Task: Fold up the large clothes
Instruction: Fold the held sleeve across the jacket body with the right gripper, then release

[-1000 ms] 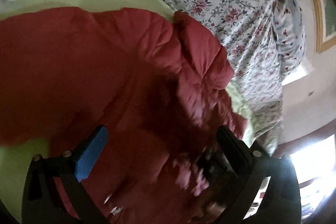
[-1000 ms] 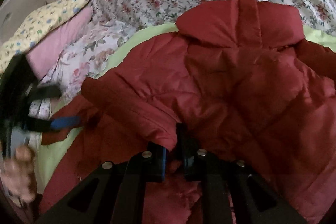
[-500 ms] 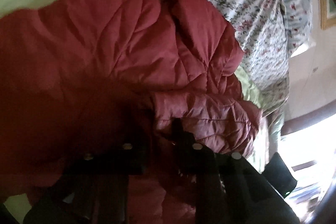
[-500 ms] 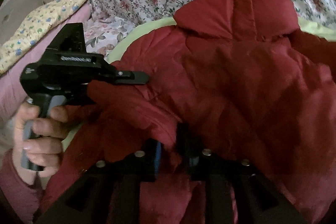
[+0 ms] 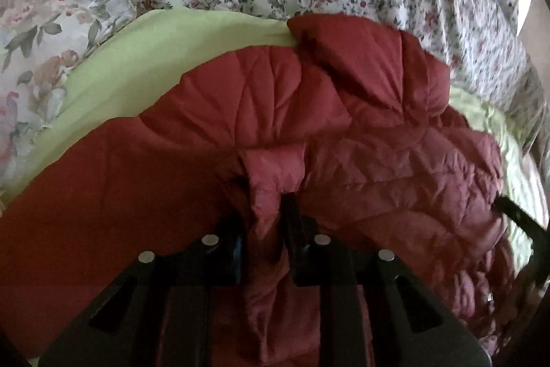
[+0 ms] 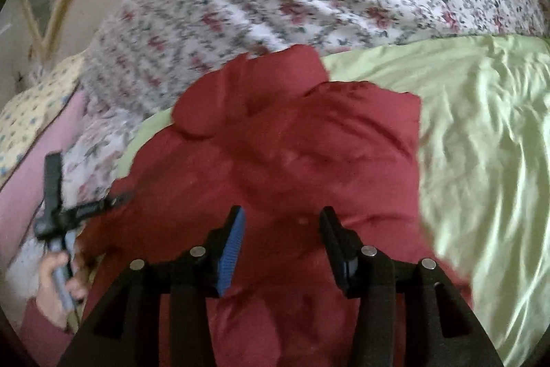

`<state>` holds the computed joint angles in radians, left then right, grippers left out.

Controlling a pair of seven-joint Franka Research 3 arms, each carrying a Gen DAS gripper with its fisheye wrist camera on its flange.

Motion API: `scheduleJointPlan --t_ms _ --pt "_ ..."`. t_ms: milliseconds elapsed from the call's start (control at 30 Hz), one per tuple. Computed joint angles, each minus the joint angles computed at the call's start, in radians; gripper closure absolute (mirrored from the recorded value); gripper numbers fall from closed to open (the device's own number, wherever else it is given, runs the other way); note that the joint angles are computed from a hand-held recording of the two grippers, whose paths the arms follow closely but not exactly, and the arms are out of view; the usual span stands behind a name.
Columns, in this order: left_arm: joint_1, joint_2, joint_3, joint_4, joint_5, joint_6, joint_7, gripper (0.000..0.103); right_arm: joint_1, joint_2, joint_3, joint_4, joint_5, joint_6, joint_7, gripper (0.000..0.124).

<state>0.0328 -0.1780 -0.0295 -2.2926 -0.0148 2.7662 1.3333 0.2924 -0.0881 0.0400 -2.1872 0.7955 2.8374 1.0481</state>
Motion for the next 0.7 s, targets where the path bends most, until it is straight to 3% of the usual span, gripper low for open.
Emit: scheduleJointPlan --t_ms 67,133,267,367,433,567,633,700 --pt "0.005 -0.016 0.0 -0.004 0.006 -0.014 -0.012 0.076 -0.013 0.047 0.009 0.029 -0.106 -0.005 0.078 0.076" --pt "0.001 -0.035 0.004 -0.003 -0.009 -0.025 -0.02 0.068 -0.025 0.1 0.017 0.057 -0.299 -0.035 0.233 0.076" --pt "0.014 -0.147 -0.008 -0.063 0.047 -0.004 -0.1 0.067 -0.017 0.134 0.018 0.06 -0.492 -0.014 0.389 0.072" --pt "-0.095 -0.197 0.073 -0.097 -0.086 0.025 -0.01 0.065 -0.011 0.151 0.018 0.07 -0.554 -0.01 0.442 0.068" --pt "-0.15 -0.172 0.098 -0.081 -0.159 0.0 0.041 0.062 -0.011 0.151 0.016 0.065 -0.583 -0.004 0.46 0.067" --pt "-0.058 -0.066 -0.003 -0.039 -0.034 -0.042 -0.08 0.062 -0.019 0.149 0.023 0.063 -0.543 0.0 0.43 0.067" --pt "-0.046 -0.031 -0.006 -0.037 -0.021 -0.041 -0.092 0.062 -0.023 0.128 0.031 0.053 -0.485 -0.01 0.387 0.067" --pt "-0.06 -0.026 0.018 -0.041 -0.092 -0.03 -0.045 0.062 -0.02 0.081 0.034 0.024 -0.445 -0.012 0.359 0.068"
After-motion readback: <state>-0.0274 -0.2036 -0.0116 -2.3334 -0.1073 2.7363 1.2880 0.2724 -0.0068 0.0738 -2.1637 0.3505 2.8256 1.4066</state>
